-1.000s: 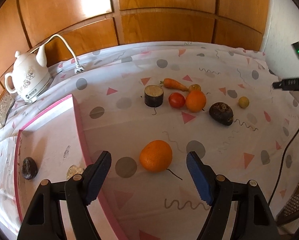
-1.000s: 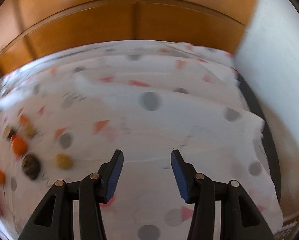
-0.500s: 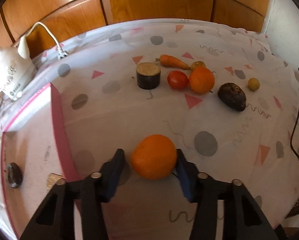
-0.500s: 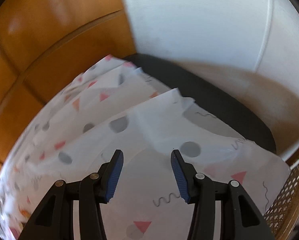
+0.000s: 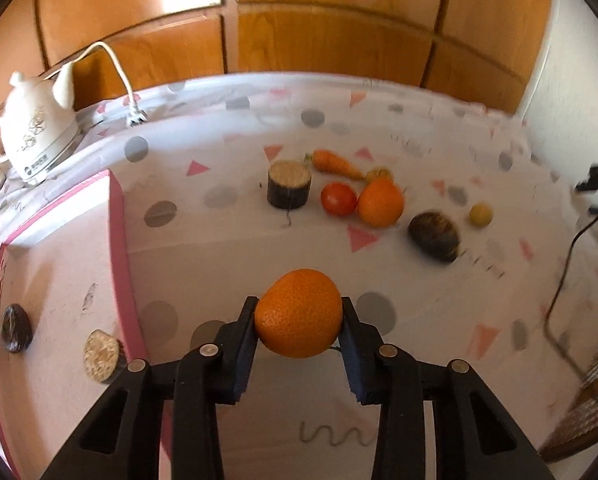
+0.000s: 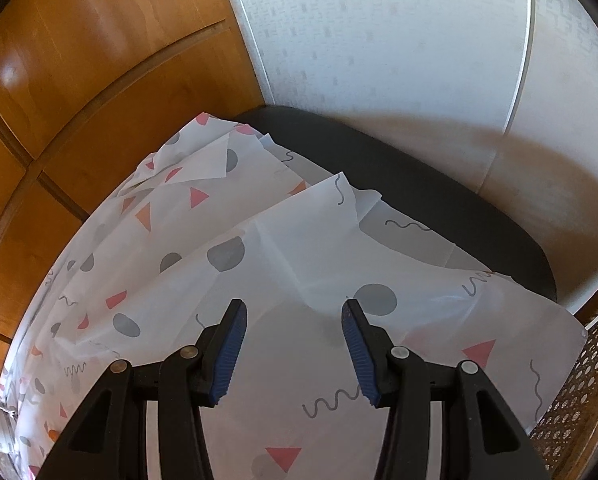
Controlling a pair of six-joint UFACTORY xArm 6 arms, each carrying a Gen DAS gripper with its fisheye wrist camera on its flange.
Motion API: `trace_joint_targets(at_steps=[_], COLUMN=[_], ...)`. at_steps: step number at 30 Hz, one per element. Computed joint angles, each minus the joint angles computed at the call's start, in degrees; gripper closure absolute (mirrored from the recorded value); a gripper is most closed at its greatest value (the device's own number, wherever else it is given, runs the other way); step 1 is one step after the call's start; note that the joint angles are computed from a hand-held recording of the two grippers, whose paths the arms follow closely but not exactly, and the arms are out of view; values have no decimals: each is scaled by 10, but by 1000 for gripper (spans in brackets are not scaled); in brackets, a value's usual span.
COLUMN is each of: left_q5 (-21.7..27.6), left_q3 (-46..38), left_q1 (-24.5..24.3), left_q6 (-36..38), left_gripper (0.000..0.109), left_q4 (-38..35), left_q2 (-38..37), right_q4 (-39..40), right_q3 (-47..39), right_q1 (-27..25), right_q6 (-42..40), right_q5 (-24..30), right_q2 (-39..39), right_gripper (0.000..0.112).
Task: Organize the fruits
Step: 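Reach the left tool to the large orange and close on it, then carry the orange into the tray and open the left tool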
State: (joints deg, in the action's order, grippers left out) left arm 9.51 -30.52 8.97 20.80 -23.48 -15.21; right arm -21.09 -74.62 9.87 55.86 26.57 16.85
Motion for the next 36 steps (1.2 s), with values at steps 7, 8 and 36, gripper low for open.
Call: trace_joint_targets(at_steps=[7, 8, 36], left_q5=[5, 7, -5], left_q3=[24, 28, 79], left_q1=[29, 38, 279], left_q6=[18, 11, -64], left_gripper=[70, 70, 69], left_q4=[-73, -72, -12], left_q2=[-73, -82, -65], right_q4=[12, 12, 25], right_q3=[-5, -5, -40], right_q1=[6, 6, 46], right_q6=[-24, -25, -133], right_q5=[2, 3, 16], right_q2=[5, 5, 32], right_gripper=[62, 62, 62])
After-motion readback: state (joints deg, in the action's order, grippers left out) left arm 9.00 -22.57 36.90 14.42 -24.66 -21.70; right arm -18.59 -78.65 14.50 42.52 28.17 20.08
